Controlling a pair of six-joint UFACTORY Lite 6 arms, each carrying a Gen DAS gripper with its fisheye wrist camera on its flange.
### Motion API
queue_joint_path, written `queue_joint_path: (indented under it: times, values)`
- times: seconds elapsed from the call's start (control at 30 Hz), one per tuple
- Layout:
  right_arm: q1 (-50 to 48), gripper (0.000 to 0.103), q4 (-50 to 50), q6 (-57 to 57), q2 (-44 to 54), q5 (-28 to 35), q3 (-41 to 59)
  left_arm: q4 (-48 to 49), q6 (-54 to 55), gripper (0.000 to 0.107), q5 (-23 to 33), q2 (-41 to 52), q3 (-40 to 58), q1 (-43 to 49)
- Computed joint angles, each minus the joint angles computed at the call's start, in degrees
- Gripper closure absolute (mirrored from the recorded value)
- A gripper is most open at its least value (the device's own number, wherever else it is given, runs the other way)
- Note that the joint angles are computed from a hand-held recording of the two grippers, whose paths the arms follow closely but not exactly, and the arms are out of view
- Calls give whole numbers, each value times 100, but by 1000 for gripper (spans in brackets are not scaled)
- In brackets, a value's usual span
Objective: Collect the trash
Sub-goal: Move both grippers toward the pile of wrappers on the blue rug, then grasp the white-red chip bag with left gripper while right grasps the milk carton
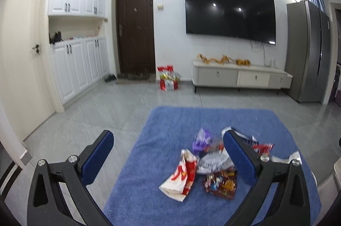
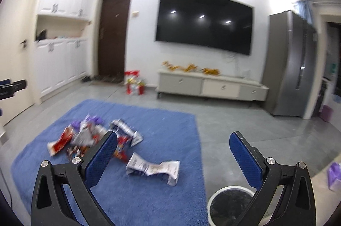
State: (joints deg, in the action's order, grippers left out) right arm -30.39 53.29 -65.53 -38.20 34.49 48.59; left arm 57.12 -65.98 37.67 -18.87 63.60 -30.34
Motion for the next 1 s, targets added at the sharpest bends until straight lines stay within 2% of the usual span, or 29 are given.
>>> queue_joint_path:
  times: [0.2,0.33,0.53,0.67,0.9,0.93,1.0]
  values:
    - [-89,0,558,-1252,847,336,17,-792,801,4,-857,476,-360,532]
    - [268,0,225,-1465,1732,327,287,-1680,1832,4,-1339,1094,-395,868]
    - [1143,2,-514,-1471,3234,90,1035,-2171,2777,4,-1693,1979,-366,1091]
    - [1720,7,-1165,-1177,4235,-130,1677,-2496,3344,4,-1784,2434,-219,1217]
    - [2208,19,-2575,-219,5751,348,3154,-3173,4593,4,-1702,3128,309,1360]
    - [2236,20,-2734,-139,5926,440,3324,-3276,4758,6,-1697,3246,404,1389]
    - [2307,26,-3091,101,6205,561,3591,-3607,5177,19,-1643,3475,612,1464]
